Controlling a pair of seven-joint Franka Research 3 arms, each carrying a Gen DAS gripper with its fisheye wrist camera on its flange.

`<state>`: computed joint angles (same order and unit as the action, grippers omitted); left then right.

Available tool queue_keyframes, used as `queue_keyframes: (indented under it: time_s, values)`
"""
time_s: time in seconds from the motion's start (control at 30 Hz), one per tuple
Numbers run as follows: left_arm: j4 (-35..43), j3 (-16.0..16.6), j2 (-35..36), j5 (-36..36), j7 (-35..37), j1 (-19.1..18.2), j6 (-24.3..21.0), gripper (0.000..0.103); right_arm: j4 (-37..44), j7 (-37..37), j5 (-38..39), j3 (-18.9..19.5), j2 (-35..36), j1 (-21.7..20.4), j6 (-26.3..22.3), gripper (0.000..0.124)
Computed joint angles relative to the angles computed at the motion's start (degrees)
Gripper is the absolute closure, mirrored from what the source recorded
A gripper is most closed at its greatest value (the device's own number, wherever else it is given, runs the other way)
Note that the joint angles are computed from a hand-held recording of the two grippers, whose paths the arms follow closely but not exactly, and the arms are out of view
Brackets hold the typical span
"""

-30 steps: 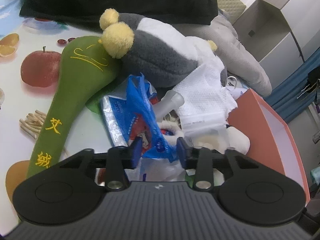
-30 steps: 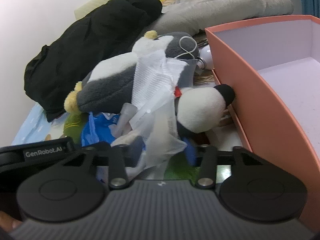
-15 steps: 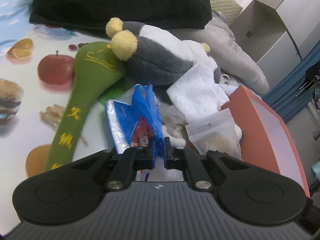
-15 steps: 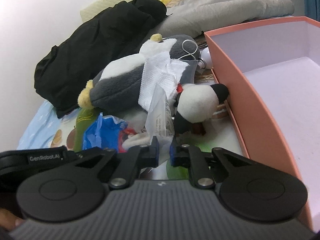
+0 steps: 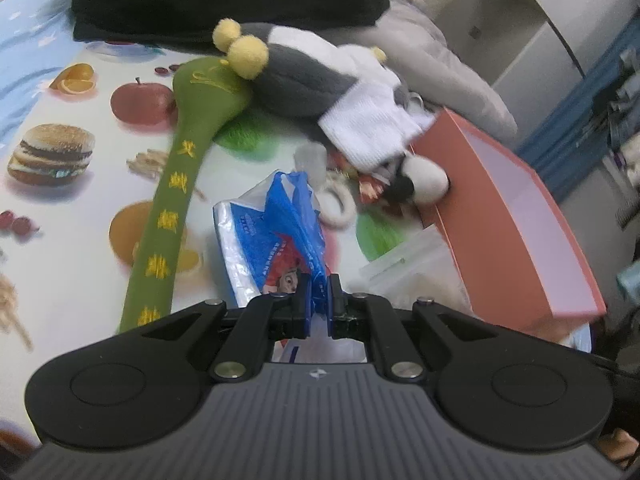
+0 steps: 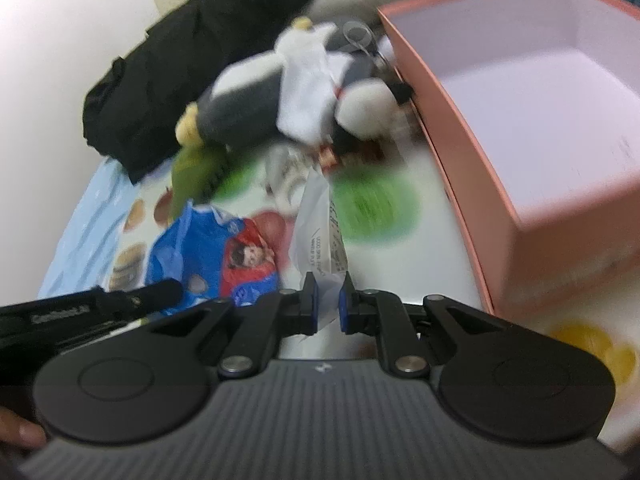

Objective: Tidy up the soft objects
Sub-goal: 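Lift the blue bag with left while right lifts the clear zip bag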

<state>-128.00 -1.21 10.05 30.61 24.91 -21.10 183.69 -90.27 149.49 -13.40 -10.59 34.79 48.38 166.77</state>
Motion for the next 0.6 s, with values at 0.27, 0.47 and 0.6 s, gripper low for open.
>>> queue_keyframes:
  time_s: [0.27,0.47,0.6]
  values:
    - [-2.99,-3.32,-1.79,-1.01,-0.77,1.72,-1.81,0.094,-5.15,1.12,-3.48,-0.64,-3.18,1.49,-2.28,0.108]
    - [-2.95,-7.80,-1.38,-5.97,0.96,5.84,-1.30,0.081,-5.87,2.10,-11.72,-2.10,-4.61,2.64,-3.45,0.082]
    - [-2.55,-8.94,-1.36,-9.46,3.68,6.49,-1.67,0.064,-5.50,4.47,-17.62,-3.08,-5.10,3.78,-5.01,0.081]
